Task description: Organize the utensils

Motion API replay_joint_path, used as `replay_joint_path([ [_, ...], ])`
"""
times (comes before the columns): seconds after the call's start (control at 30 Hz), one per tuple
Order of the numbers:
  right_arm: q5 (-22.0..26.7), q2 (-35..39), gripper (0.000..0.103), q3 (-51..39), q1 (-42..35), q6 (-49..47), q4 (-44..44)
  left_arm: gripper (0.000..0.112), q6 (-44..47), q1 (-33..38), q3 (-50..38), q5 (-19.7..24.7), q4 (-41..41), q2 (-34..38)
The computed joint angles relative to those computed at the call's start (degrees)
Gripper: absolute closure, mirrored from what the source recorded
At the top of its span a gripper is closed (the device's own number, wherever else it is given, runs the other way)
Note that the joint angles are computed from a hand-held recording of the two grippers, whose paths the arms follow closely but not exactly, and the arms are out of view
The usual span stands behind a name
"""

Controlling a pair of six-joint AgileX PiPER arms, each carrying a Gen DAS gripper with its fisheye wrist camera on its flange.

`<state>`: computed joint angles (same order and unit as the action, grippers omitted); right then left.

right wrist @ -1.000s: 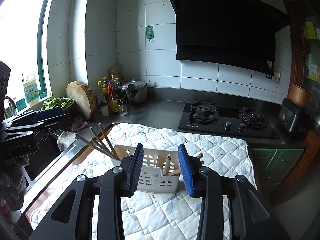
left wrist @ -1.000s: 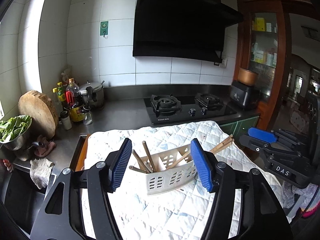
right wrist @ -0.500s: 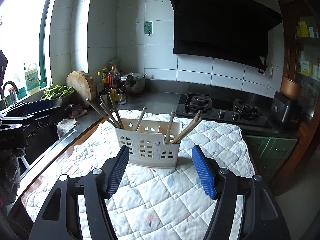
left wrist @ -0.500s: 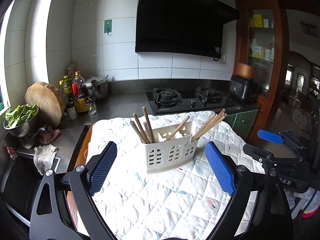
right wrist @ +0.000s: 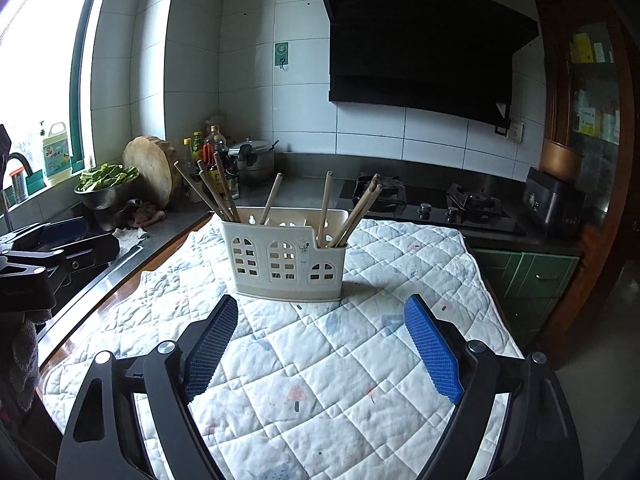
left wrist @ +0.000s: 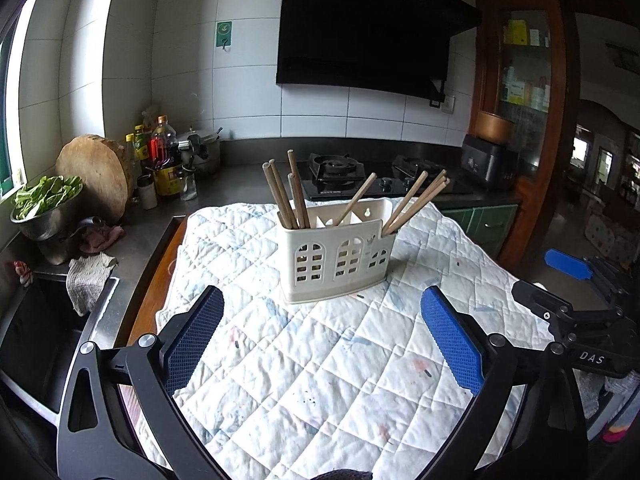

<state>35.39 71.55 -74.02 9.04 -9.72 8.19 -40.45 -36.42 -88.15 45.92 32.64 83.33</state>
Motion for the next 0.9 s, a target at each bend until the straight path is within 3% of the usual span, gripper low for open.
replay_joint_path([
  [0.33, -3.20, -3.75, 0.014, 8.21, 1.26, 9.12, -9.30, 0.014, -10.84, -3.13, 9.87, -0.04, 6.17, -4.42],
  [0.9, -3.48, -7.46, 0.011, 15.43, -0.24, 9.34, -6.75, 0.014, -23.22, -9.41, 19.69, 1.49, 12.87, -8.41],
])
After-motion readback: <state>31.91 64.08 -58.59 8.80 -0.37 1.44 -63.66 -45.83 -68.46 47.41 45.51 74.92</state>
